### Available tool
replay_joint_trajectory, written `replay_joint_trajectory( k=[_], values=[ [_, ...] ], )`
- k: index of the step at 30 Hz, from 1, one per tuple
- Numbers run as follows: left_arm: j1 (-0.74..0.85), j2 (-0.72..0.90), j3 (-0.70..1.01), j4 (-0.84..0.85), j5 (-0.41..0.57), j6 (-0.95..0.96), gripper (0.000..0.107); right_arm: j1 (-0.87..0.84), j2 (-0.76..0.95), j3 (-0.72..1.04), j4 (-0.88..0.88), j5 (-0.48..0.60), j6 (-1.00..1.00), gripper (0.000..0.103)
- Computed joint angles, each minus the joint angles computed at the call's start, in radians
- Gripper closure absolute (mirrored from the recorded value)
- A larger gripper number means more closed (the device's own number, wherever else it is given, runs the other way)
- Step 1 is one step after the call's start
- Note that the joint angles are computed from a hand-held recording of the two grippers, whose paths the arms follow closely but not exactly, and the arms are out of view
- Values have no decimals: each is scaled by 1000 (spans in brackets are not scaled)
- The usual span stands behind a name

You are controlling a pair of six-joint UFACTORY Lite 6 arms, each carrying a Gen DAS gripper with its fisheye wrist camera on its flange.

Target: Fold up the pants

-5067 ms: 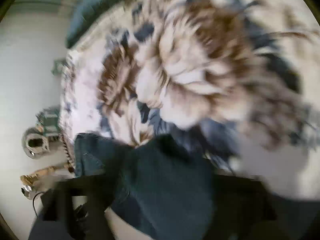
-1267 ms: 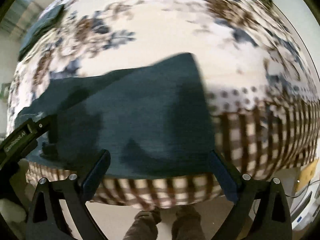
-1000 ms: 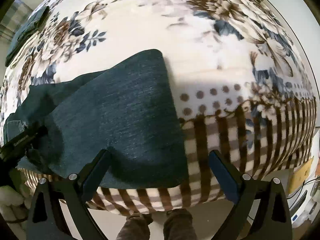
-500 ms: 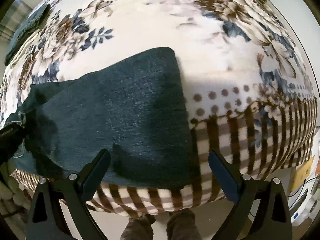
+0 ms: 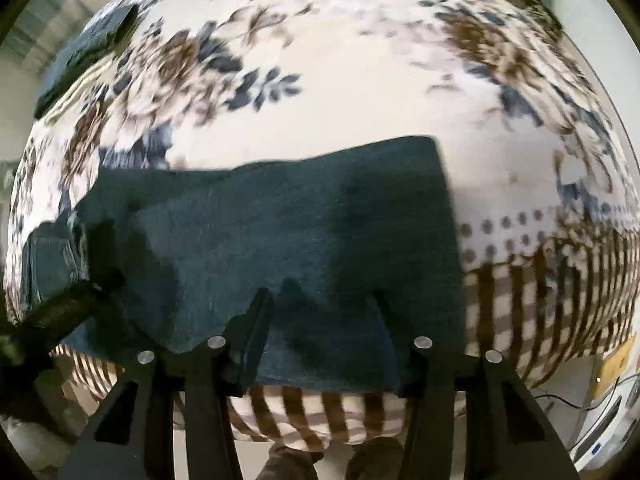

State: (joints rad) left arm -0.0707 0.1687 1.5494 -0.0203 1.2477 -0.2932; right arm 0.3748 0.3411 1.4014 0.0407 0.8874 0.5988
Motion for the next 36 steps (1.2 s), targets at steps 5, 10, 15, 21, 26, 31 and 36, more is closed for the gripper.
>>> replay_joint_trajectory(
  k=[5,10,15,21,26,31,36],
  values=[
    [110,-107,-93,48,27,156,39,15,27,2,13,14,-22,52],
    [266,-120,19,-49,116,242,39,-7,36,-2,73,2,-20,41],
    [278,45,159,-228,102,260,39,-25,66,35,118,13,-10,29],
    [150,49,21,-150,-37,339,88,13,137,124,82,55,29,6],
    [216,-64,11,-187,46,394,104,102,213,232,-63,148,124,0],
    [312,-45,1,-231,60,408,100,145,251,282,-71,172,168,0],
    [321,4,115,-288,56,367,63,149,193,243,-29,138,184,0]
  ],
)
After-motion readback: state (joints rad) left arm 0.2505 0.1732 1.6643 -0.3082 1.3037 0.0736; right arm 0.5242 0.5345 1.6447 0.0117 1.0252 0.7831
